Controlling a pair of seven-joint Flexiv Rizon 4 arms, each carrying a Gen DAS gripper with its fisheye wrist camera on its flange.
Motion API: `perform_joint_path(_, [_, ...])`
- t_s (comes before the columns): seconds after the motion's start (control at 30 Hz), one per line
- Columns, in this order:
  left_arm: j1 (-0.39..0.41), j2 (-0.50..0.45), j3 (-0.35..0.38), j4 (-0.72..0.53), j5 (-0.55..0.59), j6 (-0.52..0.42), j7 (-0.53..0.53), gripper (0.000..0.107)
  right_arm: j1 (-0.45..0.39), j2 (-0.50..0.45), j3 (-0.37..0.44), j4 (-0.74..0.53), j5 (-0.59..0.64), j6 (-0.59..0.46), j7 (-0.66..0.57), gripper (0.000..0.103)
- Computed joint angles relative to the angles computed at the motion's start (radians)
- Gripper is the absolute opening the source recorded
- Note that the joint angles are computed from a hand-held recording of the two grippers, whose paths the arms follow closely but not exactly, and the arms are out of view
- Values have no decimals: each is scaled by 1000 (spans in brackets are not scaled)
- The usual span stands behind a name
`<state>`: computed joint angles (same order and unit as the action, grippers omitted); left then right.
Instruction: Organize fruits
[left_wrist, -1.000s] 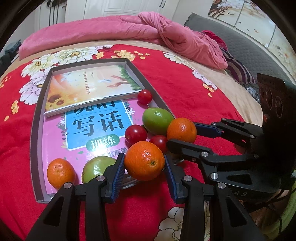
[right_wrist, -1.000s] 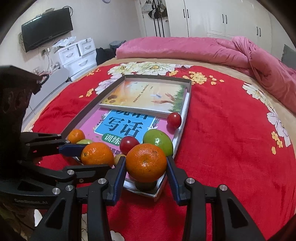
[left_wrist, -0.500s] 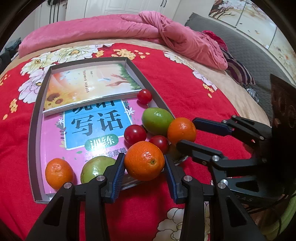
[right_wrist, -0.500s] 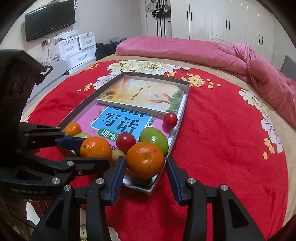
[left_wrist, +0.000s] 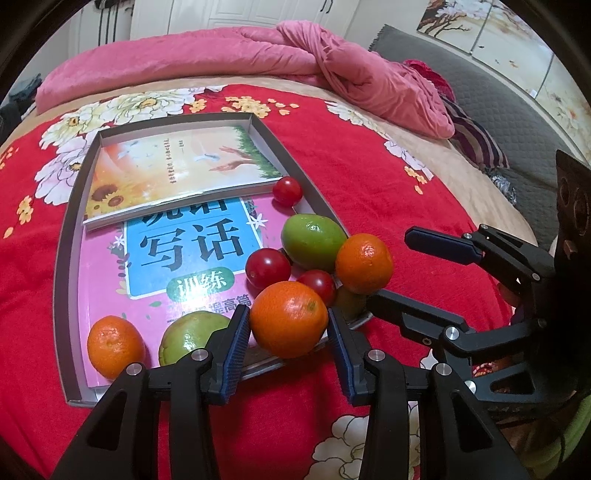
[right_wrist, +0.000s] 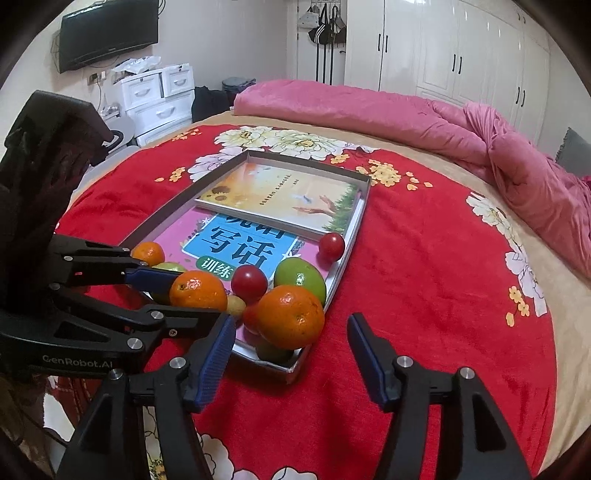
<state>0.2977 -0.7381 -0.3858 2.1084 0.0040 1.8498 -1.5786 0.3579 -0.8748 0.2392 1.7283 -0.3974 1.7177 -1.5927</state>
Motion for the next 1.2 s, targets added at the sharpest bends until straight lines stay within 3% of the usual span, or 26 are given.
perform_joint_path(0.27, [26,-8,-24,2,15,6,0,48,11,3,-21,-2,23,6,26,63])
perform_joint_path(0.6, [52,-5,-46,14,33,16,-12,53,-46,-14,35,-23,42,28,84,69])
perform_joint_path(0.77, [41,9,-31,23,36,40,-29,61,-28,-10,4,-21,49,60,119,74])
perform_joint_path(1.03, [42,30,-16,38,52,65,-66,62,23,-2,-63,-5,45,107,142,77])
perform_joint_path(1.2, [15,58,22,53,49,83,-94,70,57,5,-104,13,58,165,144,81])
